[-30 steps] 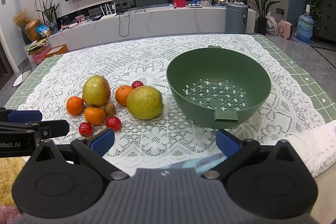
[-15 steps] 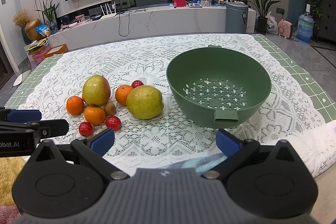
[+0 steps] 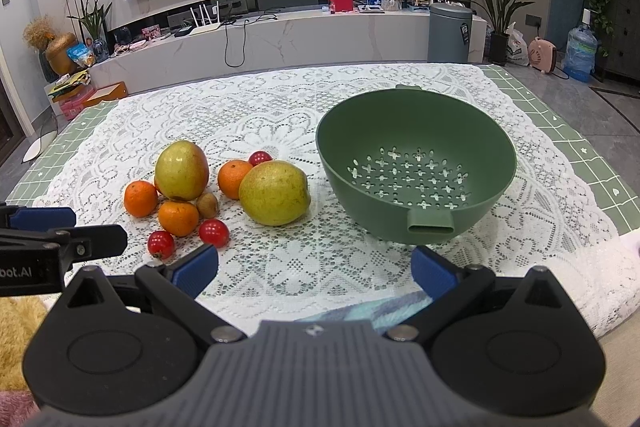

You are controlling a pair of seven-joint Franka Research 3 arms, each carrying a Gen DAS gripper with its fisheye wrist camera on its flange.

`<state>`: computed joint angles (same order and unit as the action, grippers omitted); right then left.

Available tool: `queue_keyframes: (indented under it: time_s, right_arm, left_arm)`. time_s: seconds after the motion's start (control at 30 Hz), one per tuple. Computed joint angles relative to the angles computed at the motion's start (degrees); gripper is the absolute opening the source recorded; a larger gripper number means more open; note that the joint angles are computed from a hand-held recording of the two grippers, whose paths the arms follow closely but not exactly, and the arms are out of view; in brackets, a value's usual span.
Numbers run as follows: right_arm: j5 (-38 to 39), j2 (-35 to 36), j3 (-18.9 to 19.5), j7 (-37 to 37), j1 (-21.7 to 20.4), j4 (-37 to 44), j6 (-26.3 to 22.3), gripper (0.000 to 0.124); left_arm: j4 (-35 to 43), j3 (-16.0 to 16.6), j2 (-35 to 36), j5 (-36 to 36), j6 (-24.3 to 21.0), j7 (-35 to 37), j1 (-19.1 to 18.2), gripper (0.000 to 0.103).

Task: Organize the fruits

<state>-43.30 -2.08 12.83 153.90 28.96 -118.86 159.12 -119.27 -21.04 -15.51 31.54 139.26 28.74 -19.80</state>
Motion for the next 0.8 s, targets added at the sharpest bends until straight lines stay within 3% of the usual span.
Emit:
queue_keyframes:
  time_s: [0.8]
  right_arm:
    - [2.38, 0.49, -0.15, -3.5, 0.61, 0.75, -0.78, 0.099]
  left_arm:
    - [-0.89, 0.68, -0.74, -0.26, 0.66, -0.51, 0.86, 0.089]
